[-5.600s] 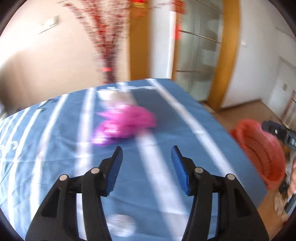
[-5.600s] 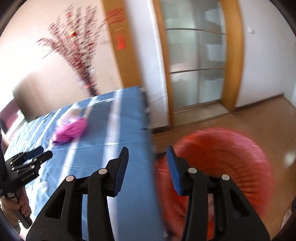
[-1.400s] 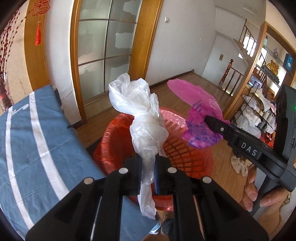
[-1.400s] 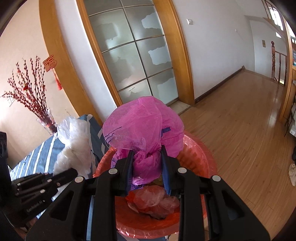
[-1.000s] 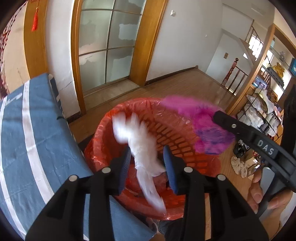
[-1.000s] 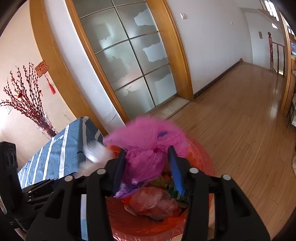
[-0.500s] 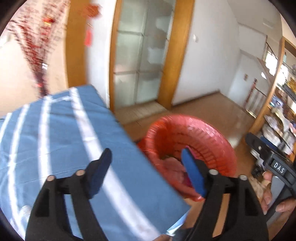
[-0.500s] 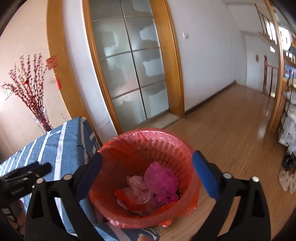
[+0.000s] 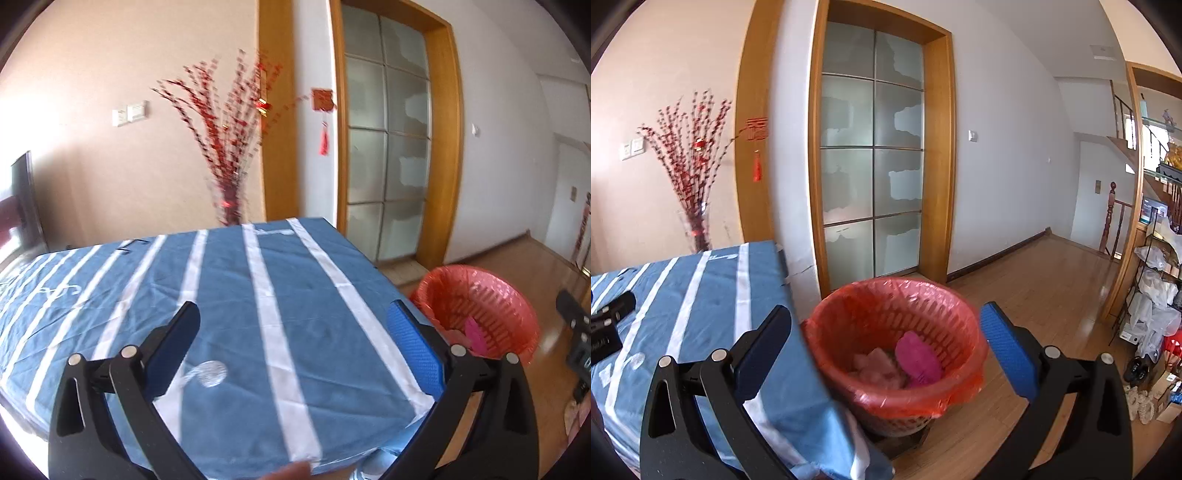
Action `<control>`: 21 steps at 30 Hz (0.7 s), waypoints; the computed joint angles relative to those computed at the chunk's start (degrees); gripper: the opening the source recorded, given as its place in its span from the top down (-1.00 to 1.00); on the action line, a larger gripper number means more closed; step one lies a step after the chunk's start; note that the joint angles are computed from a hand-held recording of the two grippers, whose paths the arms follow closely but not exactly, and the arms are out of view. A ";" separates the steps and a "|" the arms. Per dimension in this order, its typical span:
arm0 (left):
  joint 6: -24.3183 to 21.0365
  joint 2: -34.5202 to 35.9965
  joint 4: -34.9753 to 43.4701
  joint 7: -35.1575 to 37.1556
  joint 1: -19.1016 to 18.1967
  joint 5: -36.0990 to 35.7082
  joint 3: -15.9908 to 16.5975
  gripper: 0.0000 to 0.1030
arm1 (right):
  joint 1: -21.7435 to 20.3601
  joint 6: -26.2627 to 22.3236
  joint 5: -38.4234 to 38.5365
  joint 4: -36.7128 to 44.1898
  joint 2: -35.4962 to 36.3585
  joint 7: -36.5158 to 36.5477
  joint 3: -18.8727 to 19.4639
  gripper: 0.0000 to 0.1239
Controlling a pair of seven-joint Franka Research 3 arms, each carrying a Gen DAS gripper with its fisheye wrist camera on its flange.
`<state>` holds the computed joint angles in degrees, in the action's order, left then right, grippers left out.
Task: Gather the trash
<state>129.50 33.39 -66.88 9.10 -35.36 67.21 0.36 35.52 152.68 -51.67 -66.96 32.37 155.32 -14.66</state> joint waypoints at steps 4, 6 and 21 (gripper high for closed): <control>-3.45 -3.70 -5.43 -4.18 -2.19 5.52 0.61 -0.92 | 1.87 -1.22 -3.35 -2.32 -1.96 1.50 -0.48 -0.64; -5.11 -4.36 -6.43 -4.96 -2.37 7.06 -0.21 -0.92 | 1.68 -1.02 -3.90 -3.55 -2.99 2.15 0.36 -0.64; -4.36 -7.65 -13.20 -9.29 0.57 5.29 -4.92 -0.92 | 0.51 -4.99 -7.57 -9.27 -6.36 3.70 4.78 -0.64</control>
<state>125.14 25.75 -80.08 -0.19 -34.79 72.49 -4.57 36.03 147.69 -59.24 -76.23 26.02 159.02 -9.89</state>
